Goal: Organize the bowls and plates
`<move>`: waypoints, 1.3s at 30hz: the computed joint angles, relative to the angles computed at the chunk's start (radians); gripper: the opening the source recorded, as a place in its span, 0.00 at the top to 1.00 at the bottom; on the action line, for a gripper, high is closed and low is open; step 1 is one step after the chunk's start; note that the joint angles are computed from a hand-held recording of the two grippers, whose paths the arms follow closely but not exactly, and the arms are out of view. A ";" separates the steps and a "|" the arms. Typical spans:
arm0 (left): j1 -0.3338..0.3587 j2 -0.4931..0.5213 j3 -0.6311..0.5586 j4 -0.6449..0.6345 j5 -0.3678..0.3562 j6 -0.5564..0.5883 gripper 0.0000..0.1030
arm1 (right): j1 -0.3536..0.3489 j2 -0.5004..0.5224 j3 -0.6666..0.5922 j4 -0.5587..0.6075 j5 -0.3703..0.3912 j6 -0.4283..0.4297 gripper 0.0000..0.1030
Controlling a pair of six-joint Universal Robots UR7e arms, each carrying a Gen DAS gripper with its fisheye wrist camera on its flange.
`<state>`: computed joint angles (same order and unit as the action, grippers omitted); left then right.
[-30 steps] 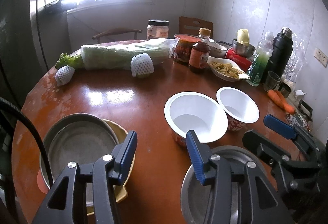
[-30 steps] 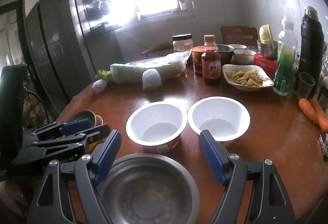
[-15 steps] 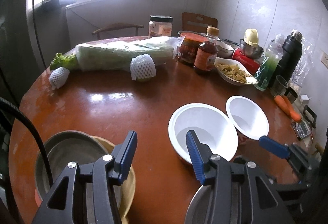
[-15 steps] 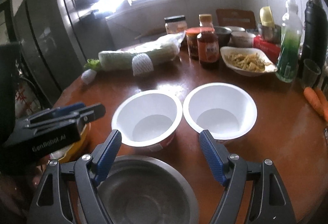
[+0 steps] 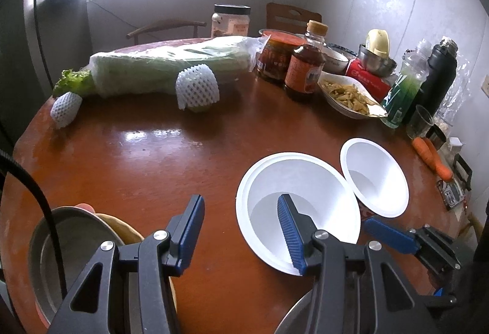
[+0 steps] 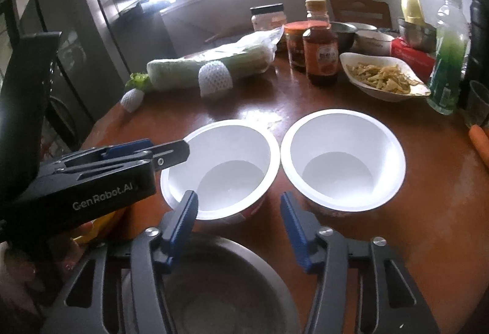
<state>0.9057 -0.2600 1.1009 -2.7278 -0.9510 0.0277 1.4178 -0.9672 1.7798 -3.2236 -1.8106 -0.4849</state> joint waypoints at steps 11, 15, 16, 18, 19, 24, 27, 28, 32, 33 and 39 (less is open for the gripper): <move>0.021 0.026 -0.058 0.111 -0.051 -0.046 0.67 | 0.004 0.027 -0.040 0.031 -0.012 -0.019 0.62; 0.020 0.021 -0.050 0.095 -0.054 -0.045 0.68 | 0.006 0.031 -0.046 0.033 -0.017 -0.022 0.62; 0.019 0.017 -0.043 0.084 -0.056 -0.044 0.68 | 0.006 0.031 -0.047 0.033 -0.015 -0.020 0.63; 0.016 0.008 -0.026 0.062 -0.054 -0.037 0.68 | 0.006 0.029 -0.043 0.022 -0.008 -0.025 0.63; 0.014 0.003 -0.017 0.050 -0.053 -0.034 0.68 | 0.007 0.027 -0.041 0.017 -0.005 -0.028 0.63; 0.000 -0.020 0.024 -0.009 -0.047 -0.015 0.68 | 0.015 0.015 -0.023 -0.014 0.007 -0.041 0.64; -0.010 -0.036 0.050 -0.039 -0.048 -0.006 0.68 | 0.018 0.007 -0.013 -0.031 0.013 -0.038 0.64; -0.011 -0.038 0.053 -0.044 -0.048 -0.003 0.68 | 0.019 0.006 -0.011 -0.035 0.014 -0.039 0.64; -0.021 -0.054 0.082 -0.079 -0.047 0.005 0.68 | 0.021 -0.006 0.003 -0.054 0.023 -0.044 0.65; -0.025 -0.059 0.091 -0.088 -0.048 0.008 0.68 | 0.022 -0.009 0.008 -0.063 0.026 -0.046 0.65; -0.041 -0.083 0.134 -0.127 -0.047 0.015 0.68 | 0.027 -0.032 0.039 -0.094 0.038 -0.056 0.65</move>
<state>0.8646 -0.3426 1.2348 -2.8550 -0.9977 0.0429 1.4446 -0.9994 1.8188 -3.3173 -1.7729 -0.5405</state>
